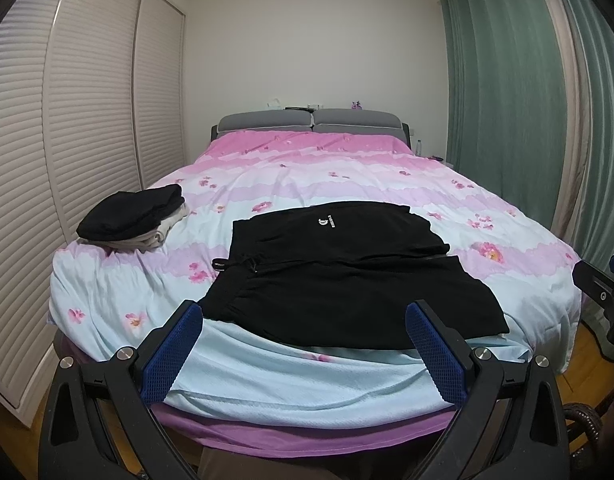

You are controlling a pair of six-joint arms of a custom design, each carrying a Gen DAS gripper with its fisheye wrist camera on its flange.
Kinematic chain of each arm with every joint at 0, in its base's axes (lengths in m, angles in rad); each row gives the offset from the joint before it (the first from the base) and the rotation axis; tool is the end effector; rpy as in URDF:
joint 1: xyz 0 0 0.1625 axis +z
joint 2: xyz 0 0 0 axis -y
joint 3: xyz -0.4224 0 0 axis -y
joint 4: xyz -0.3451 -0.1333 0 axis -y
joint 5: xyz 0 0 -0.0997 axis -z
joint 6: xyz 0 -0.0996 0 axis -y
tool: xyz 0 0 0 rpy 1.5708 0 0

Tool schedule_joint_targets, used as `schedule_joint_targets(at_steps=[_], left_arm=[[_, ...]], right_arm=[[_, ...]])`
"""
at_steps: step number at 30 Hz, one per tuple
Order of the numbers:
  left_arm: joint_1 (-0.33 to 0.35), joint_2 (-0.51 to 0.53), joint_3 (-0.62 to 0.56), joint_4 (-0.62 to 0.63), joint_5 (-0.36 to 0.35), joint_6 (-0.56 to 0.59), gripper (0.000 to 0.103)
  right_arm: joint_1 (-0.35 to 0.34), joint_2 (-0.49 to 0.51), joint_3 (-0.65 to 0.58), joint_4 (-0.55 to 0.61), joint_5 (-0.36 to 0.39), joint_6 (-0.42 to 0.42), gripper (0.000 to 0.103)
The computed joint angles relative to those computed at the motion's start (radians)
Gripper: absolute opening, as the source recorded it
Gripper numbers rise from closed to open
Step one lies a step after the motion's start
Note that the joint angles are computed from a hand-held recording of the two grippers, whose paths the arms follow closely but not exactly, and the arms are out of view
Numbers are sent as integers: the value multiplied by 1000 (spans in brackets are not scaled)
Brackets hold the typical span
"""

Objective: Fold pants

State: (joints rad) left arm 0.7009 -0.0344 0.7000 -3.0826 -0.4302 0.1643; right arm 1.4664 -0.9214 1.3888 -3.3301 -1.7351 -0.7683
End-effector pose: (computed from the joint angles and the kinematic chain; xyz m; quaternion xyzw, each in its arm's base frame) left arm -0.4600 -0.6810 0.0110 0.1867 0.7768 -0.4944 0.3425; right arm 0.0449 -0.6939 0.4122 0.2127 -0.7685 0.5160 0.3129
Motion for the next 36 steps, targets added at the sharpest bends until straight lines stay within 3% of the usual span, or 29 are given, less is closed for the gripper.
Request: schedule_joint_targets(at_steps=[36], left_arm=[[-1,4,-1,-22,1,25,103]], right_arm=[[1,0,-3,4,-2,2,102]])
